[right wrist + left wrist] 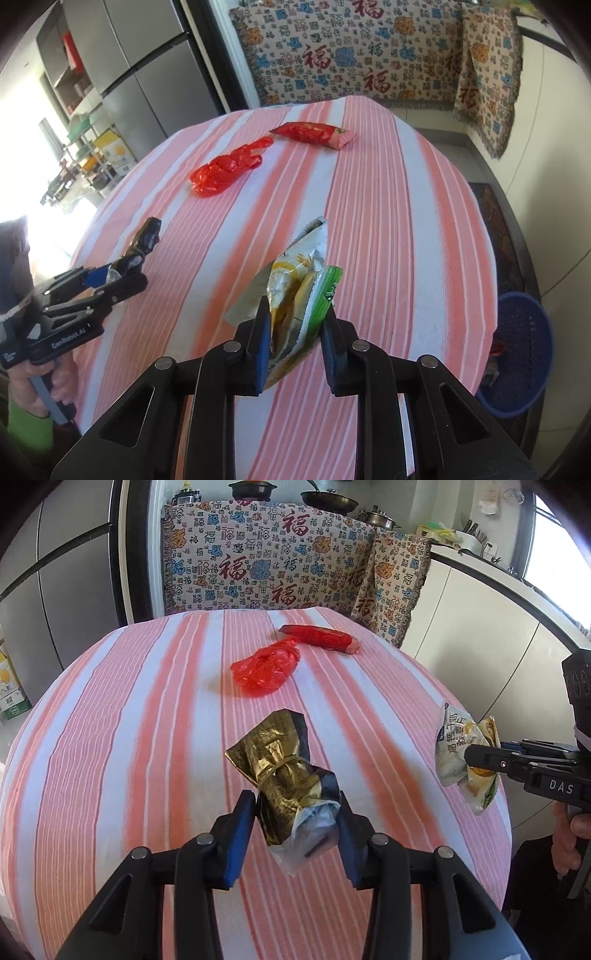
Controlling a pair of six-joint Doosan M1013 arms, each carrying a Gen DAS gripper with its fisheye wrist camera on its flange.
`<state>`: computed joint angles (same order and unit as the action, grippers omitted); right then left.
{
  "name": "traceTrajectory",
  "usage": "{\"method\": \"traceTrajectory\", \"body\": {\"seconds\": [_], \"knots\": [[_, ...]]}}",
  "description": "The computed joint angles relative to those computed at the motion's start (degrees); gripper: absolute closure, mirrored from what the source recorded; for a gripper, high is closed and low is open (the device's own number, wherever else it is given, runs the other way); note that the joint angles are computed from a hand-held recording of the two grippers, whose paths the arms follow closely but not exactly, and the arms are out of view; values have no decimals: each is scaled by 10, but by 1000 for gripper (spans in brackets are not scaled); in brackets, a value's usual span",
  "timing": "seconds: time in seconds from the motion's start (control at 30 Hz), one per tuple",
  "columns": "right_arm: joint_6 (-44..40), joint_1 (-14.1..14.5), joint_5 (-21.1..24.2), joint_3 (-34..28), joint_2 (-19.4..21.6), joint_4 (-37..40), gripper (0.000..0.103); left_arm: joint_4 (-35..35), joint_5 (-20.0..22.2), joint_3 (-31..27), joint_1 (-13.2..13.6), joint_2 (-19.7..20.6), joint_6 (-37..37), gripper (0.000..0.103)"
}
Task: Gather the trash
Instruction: 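Lift the gold wrapper and green bag and carry them toward the blue basket, then lower both tools over the blue basket and open them to drop the items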
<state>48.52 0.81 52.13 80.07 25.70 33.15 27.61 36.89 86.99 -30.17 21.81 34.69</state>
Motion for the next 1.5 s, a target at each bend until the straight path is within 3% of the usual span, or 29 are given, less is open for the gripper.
{"method": "traceTrajectory", "body": {"seconds": [0.57,0.9,1.1,1.33,1.5], "knots": [[-2,-88,-7,-3,-12,34,80,-87,15,-167,-45,98,153,61],[26,-129,-25,-19,-3,0,80,-93,54,-277,-72,159,219,61],[45,-148,-35,-35,9,-33,80,-137,75,-349,-76,201,269,61],[95,-169,-37,-68,39,-85,80,-243,114,-466,-75,275,355,61],[127,-182,-28,-97,69,-111,80,-299,200,-631,-76,374,389,61]]}}
